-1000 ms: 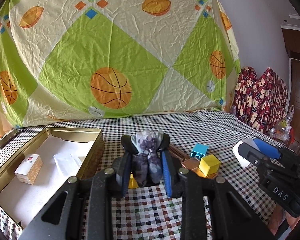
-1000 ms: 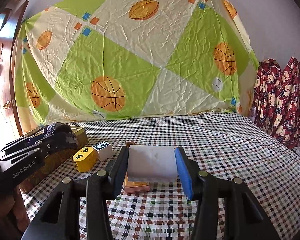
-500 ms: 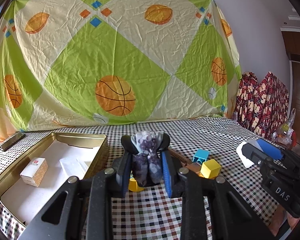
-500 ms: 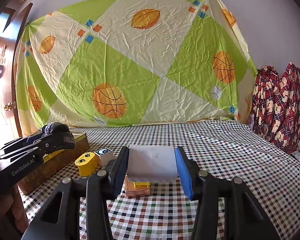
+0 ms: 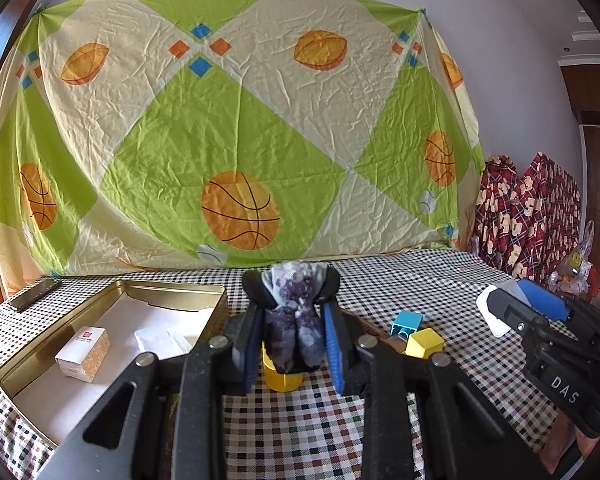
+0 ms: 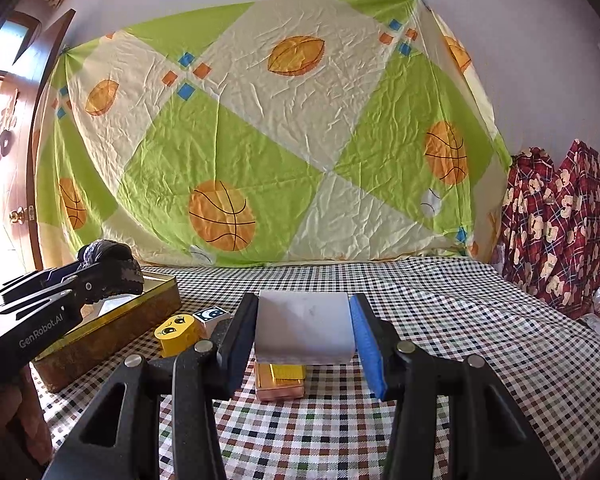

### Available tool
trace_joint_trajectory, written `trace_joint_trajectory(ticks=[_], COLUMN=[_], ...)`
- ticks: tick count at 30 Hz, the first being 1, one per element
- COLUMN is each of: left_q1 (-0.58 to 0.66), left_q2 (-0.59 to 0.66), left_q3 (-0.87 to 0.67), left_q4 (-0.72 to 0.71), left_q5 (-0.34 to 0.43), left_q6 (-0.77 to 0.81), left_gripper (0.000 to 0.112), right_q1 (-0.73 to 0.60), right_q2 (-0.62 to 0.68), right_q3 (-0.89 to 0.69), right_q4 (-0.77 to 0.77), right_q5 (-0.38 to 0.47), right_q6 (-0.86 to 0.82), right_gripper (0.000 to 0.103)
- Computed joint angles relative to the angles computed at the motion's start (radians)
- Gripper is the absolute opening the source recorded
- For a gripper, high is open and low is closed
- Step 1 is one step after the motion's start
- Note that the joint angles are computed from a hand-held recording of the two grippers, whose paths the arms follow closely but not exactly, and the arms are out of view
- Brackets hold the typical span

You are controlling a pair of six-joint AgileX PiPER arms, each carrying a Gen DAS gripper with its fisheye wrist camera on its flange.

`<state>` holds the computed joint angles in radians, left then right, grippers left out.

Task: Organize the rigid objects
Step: 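Lift the plush with the left tool while the right tool carries the white block toward the tin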

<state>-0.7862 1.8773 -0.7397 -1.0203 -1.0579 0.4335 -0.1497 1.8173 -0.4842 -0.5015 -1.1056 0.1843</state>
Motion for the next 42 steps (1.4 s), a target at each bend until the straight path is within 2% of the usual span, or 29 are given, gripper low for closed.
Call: trace_joint_trajectory(ticks=[5, 19, 42], left_q1=[-0.009, 0.005, 0.024], left_q2=[-0.001, -0.035, -0.088], left_q3=[0.013, 0.09, 0.217], left_q4=[-0.005, 0.024, 0.059], left_q5=[-0.029, -0.073, -0.127], left_q6=[-0.006, -0.059, -0.161], left_gripper=[0.026, 0.026, 0.026], right_q1=[0.001, 0.066, 0.176], right_q2=[0.003, -0.016, -0.017], right_q3=[0.015, 0.013, 0.033], right_q4=[0.008, 0.009, 0.055], right_q5=[-0.032, 0.014, 0.019], right_q6=[-0.01, 0.006, -0.037], right_gripper=[0.05, 0.05, 0.05])
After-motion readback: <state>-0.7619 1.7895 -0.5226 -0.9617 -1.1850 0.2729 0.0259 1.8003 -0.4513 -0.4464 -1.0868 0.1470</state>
